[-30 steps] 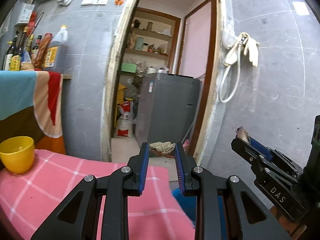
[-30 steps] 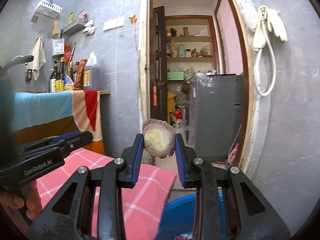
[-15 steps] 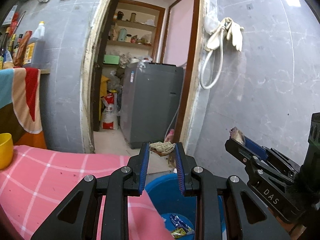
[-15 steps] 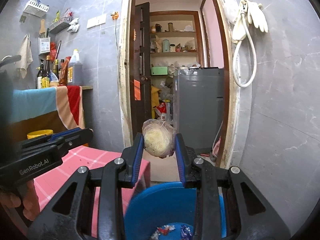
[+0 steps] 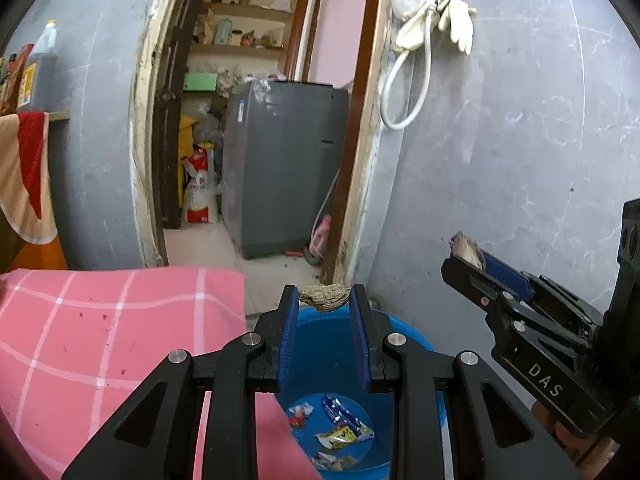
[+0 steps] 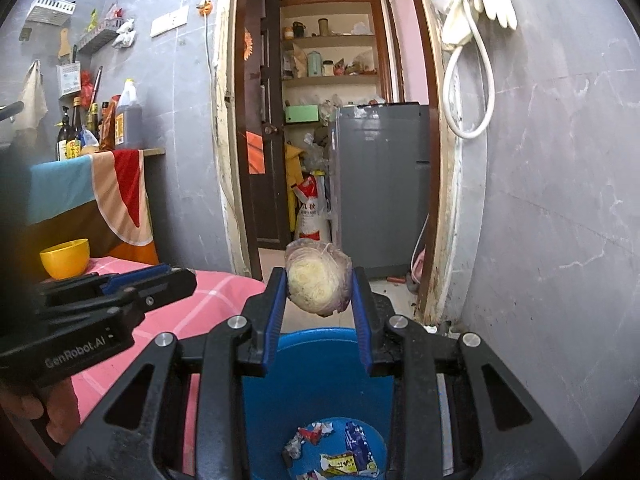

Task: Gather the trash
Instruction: 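Carry the slice and crumb over the blue bucket, then open both tools to drop the slice and crumb into the bucket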

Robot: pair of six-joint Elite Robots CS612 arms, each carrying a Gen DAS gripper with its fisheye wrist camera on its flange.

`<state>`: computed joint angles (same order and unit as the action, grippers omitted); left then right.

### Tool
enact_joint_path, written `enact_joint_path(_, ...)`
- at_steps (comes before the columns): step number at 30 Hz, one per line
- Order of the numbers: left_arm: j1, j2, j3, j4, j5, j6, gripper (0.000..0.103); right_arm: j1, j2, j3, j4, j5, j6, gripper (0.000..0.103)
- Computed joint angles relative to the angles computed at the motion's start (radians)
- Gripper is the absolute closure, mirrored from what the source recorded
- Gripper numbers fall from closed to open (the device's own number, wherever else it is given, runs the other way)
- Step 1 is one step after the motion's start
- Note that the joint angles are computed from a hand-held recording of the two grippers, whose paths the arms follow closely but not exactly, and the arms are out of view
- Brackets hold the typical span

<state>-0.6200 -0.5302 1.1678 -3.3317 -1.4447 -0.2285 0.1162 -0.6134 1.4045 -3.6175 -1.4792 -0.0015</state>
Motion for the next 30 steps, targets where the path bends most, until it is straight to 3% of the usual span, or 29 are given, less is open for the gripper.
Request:
enact_joint_path(8,0.001,0.007,-0.023,0.096,-0.025,-0.021,0.08,-0.01,-0.006,0.0,0.079,0.006,0.021,0.062)
enact_joint_path(12,0.002,0.011,-0.037,0.146,-0.026,-0.031,0.08,-0.015,-0.009,0.0,0.117,0.015,0.045,0.051)
enact_joint_path(30,0.006,-0.001,-0.017,0.132,0.006,-0.073,0.048,-0.023,-0.014,0.007,0.1,-0.007,0.113,0.028)
